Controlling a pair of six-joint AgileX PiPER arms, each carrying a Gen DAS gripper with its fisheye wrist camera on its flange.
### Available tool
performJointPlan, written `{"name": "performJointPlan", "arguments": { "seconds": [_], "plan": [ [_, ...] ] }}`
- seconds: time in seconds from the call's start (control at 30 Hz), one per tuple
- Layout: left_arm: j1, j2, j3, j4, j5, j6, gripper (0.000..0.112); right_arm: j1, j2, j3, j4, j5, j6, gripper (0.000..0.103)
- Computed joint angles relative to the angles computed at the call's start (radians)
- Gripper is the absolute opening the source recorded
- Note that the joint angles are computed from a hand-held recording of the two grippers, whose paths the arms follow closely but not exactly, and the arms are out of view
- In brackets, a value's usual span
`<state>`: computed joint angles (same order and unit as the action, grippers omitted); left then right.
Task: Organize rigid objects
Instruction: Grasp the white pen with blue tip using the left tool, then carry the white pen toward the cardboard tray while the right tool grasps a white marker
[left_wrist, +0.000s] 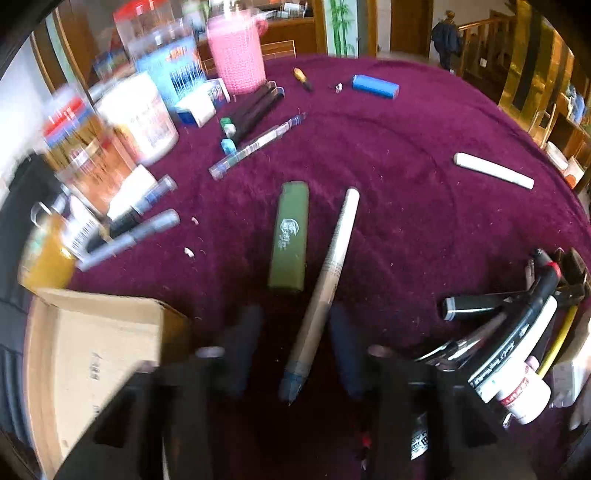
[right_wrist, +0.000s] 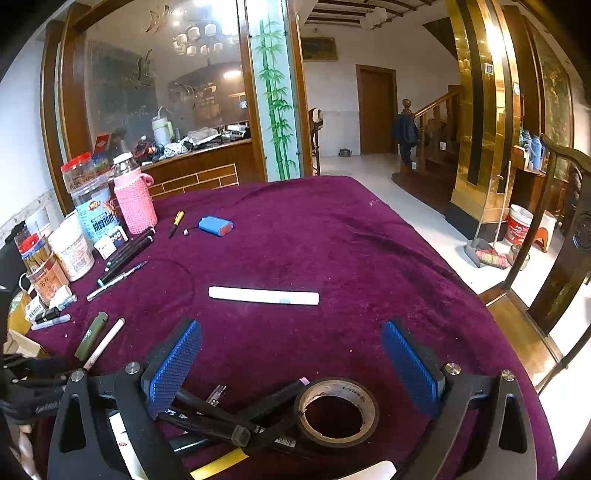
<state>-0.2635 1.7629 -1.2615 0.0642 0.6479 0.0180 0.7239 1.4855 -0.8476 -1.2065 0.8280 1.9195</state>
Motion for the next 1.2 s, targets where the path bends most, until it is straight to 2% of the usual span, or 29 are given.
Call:
{"name": "performJointPlan", "arguments": {
  "seconds": [0.03, 0.13, 0.23, 0.33, 0.47, 0.67, 0.77, 0.83, 0.93, 1.03, 1.07, 1.1, 1.13, 1.2],
  "plan": [
    [0.008, 0.000, -0.004, -0.034, 0.012, 0.029, 0.022, -0.003, 0.005, -0.005, 0.008, -0.003, -0.010, 0.099],
    [-0.025, -0.050, 0.058, 0.009, 0.000, 0.024, 0.009, -0.008, 0.010, -0.008, 0.018, -0.008, -0.022, 0.099],
    [-0.051, -0.103, 0.120, 0.029, 0.001, 0.035, 0.008, -0.011, 0.009, -0.005, 0.020, -0.018, -0.020, 0.099],
    [-0.039, -0.087, 0.095, -0.012, 0.018, 0.068, 0.008, -0.011, 0.013, -0.006, 0.023, -0.022, -0.025, 0.099],
    [-0.062, -0.041, 0.043, 0.037, 0.016, 0.018, 0.009, -0.008, 0.017, -0.009, 0.022, -0.016, -0.028, 0.099],
    [-0.079, -0.021, 0.038, 0.097, -0.036, -0.029, 0.007, -0.011, 0.018, -0.010, 0.027, -0.014, -0.041, 0.099],
    [-0.040, -0.085, 0.090, -0.050, -0.048, 0.089, 0.007, -0.015, 0.009, 0.002, 0.005, -0.011, -0.021, 0.099],
    [0.006, -0.175, 0.148, -0.180, -0.054, 0.199, 0.007, -0.018, 0.001, 0.010, -0.008, -0.015, -0.008, 0.099],
    [0.113, -0.307, 0.215, -0.424, -0.002, 0.409, 0.007, -0.040, -0.027, 0.039, -0.028, -0.059, 0.025, 0.099],
    [0.280, -0.446, 0.279, -0.675, 0.114, 0.635, 0.007, -0.099, -0.095, 0.105, -0.052, -0.160, 0.097, 0.099],
    [0.344, -0.484, 0.297, -0.742, 0.163, 0.696, 0.007, -0.107, -0.109, 0.120, -0.059, -0.172, 0.116, 0.099],
    [0.443, -0.522, 0.312, -0.829, 0.244, 0.780, 0.007, -0.122, -0.131, 0.132, -0.040, -0.184, 0.110, 0.099],
    [0.513, -0.542, 0.318, -0.880, 0.304, 0.834, 0.007, -0.146, -0.145, 0.129, 0.004, -0.214, 0.068, 0.099],
    [0.650, -0.570, 0.327, -0.949, 0.405, 0.927, 0.007, -0.225, -0.195, 0.128, 0.132, -0.329, -0.074, 0.099]
  ]
}}
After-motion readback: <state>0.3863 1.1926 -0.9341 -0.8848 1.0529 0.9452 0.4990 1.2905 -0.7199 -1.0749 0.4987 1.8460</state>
